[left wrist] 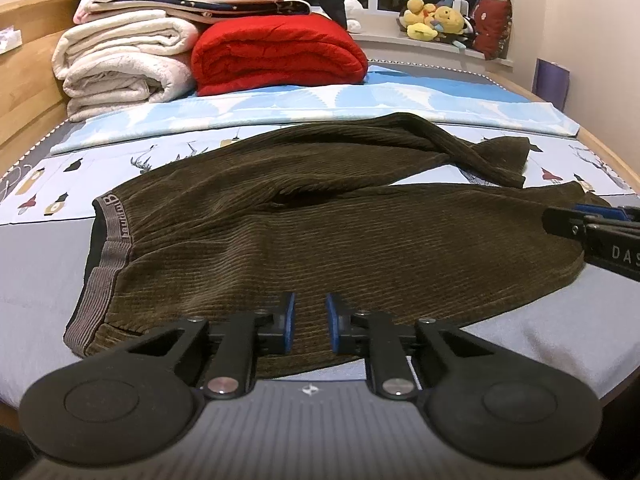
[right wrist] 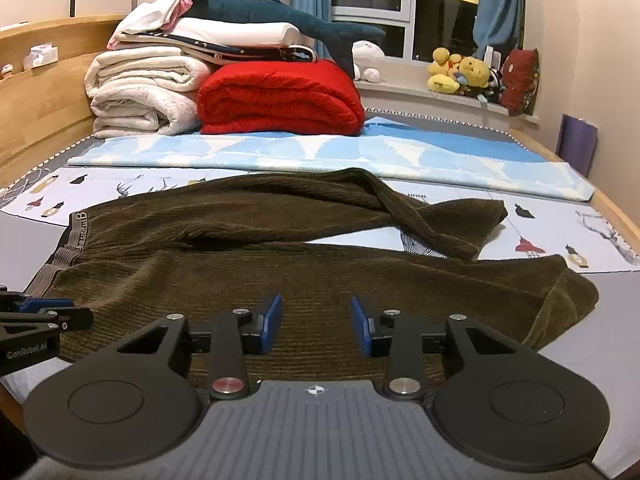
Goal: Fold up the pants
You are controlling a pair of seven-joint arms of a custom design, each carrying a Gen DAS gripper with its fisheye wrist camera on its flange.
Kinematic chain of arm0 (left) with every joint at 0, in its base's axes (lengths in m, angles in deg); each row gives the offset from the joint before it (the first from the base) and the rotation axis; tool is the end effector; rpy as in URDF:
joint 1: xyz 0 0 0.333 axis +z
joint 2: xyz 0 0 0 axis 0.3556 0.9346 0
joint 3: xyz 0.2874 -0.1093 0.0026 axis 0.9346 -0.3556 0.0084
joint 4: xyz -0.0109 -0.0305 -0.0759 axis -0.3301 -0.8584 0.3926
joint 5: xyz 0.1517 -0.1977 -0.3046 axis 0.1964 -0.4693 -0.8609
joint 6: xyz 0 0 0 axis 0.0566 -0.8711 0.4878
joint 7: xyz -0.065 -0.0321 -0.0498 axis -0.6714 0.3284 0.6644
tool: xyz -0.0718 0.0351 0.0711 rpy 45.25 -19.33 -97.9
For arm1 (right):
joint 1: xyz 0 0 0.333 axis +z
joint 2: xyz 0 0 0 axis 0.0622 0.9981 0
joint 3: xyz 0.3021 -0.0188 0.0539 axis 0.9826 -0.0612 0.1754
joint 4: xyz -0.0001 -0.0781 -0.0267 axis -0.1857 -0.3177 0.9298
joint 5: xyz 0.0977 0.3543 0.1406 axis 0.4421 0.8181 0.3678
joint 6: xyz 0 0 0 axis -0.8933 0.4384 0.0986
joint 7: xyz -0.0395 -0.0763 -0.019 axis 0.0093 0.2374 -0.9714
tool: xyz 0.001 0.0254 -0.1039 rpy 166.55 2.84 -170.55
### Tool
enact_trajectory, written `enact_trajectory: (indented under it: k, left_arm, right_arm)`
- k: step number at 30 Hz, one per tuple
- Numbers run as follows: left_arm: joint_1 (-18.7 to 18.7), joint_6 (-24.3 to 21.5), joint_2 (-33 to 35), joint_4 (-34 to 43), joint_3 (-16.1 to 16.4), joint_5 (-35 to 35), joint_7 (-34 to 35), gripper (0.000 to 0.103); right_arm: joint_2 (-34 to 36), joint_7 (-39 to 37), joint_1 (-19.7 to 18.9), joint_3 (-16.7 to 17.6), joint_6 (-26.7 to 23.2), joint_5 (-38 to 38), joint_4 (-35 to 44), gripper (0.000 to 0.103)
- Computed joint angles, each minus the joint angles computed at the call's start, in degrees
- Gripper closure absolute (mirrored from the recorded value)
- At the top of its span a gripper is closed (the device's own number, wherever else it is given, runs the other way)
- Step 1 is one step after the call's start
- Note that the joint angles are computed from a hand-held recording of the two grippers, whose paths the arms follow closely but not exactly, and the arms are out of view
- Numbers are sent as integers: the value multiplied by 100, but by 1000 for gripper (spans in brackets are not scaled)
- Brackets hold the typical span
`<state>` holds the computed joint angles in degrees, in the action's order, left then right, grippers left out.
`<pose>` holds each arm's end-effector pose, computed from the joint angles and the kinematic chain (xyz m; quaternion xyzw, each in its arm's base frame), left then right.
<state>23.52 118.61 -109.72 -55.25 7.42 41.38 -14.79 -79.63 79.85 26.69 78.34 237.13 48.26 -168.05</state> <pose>0.4871 -0.1376 0.6067 -0.6632 0.6318 -0.2616 0.3041 0.5171 0.3312 0.6155 -0.6899 0.5492 -0.2830 0.3771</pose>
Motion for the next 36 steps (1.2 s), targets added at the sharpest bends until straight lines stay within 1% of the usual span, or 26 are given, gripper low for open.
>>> enact_trajectory:
  k: [1, 2, 4, 10, 12, 13, 14, 15, 19, 21, 22, 24, 25, 26, 27, 28, 29, 30, 31, 32, 33, 35, 36]
  left_arm:
    - [-15, 4, 5, 5, 6, -5, 33, 94]
    - [-21, 17, 6, 3, 6, 6, 59, 95]
    - [-37, 66, -6, -15, 10, 13, 108, 100]
    - [-21, 371, -49, -84, 4, 18, 265, 102]
    - [-54, 442, -44, -73, 48, -57, 436, 102]
    - [-40, 464, -43, -56, 47, -52, 499, 102]
    - [-17, 463, -39, -25, 46, -38, 562, 102]
    - [-31, 456, -20, 13, 77, -73, 682, 101]
    - [-174, 335, 143, 295, 353, -424, 1513, 97]
    - [-255, 457, 258, 410, 584, -722, 2106, 97]
    - [-243, 508, 344, 496, 670, -817, 2381, 97]
    - [-153, 641, 540, 659, 820, -940, 2889, 97]
    - [-63, 728, 641, 719, 874, -958, 3053, 97]
    - [75, 830, 737, 747, 904, -911, 3095, 97]
    - [239, 892, 801, 730, 896, -813, 2985, 97]
    - [422, 839, 894, 750, 875, -688, 2750, 97]
    - [605, 480, 1019, 885, 830, -535, 2357, 97]
    - [712, -36, 1190, 1143, 821, -440, 1977, 97]
    - [758, -324, 1317, 1307, 895, -485, 1643, 97]
    - [754, -432, 1397, 1400, 1003, -665, 1522, 97]
    - [760, -479, 1460, 1461, 1097, -801, 1421, 97]
    - [794, -714, 1648, 1673, 1229, -932, 1186, 96]
    - [803, -934, 1780, 1844, 1297, -1106, 1149, 89]
  right_arm:
    - [5, 90, 0, -3, -20, -112, 16, 68]
    - [13, 215, 5, -2, -54, -272, 35, 74]
    - [29, 378, 15, -3, -118, -431, 65, 79]
    - [25, 572, 5, -31, -103, -543, 84, 79]
    - [7, 546, -24, -46, -41, -387, 62, 72]
    - [-2, 504, -32, -46, -64, -319, 45, 61]
    - [15, 411, -47, -52, -80, -198, 64, 54]
    - [44, 355, -68, -67, -137, -150, 122, 54]
    - [220, -95, -228, -198, -252, 409, 463, 54]
    - [316, -212, -332, -306, -215, 316, 636, 54]
    - [388, -217, -384, -374, -217, 161, 747, 58]
    - [575, -109, -493, -535, -236, -140, 992, 71]
    - [646, -53, -553, -606, -215, -200, 1062, 82]
    - [716, 20, -615, -682, -220, -245, 1119, 86]
    - [775, 144, -682, -773, -229, -322, 1162, 86]
    - [849, 286, -719, -844, -382, -400, 1229, 86]
    - [934, 362, -747, -890, -676, -409, 1325, 86]
    - [1059, 344, -807, -905, -1030, -215, 1474, 86]
    - [1146, 322, -864, -909, -1286, -8, 1591, 84]
    - [1241, 312, -952, -911, -1474, 292, 1686, 83]
    - [1343, 272, -1038, -899, -1540, 580, 1752, 83]
    - [1523, 191, -1126, -892, -1699, 934, 1888, 77]
    - [1659, 143, -1153, -895, -1739, 1044, 2000, 74]
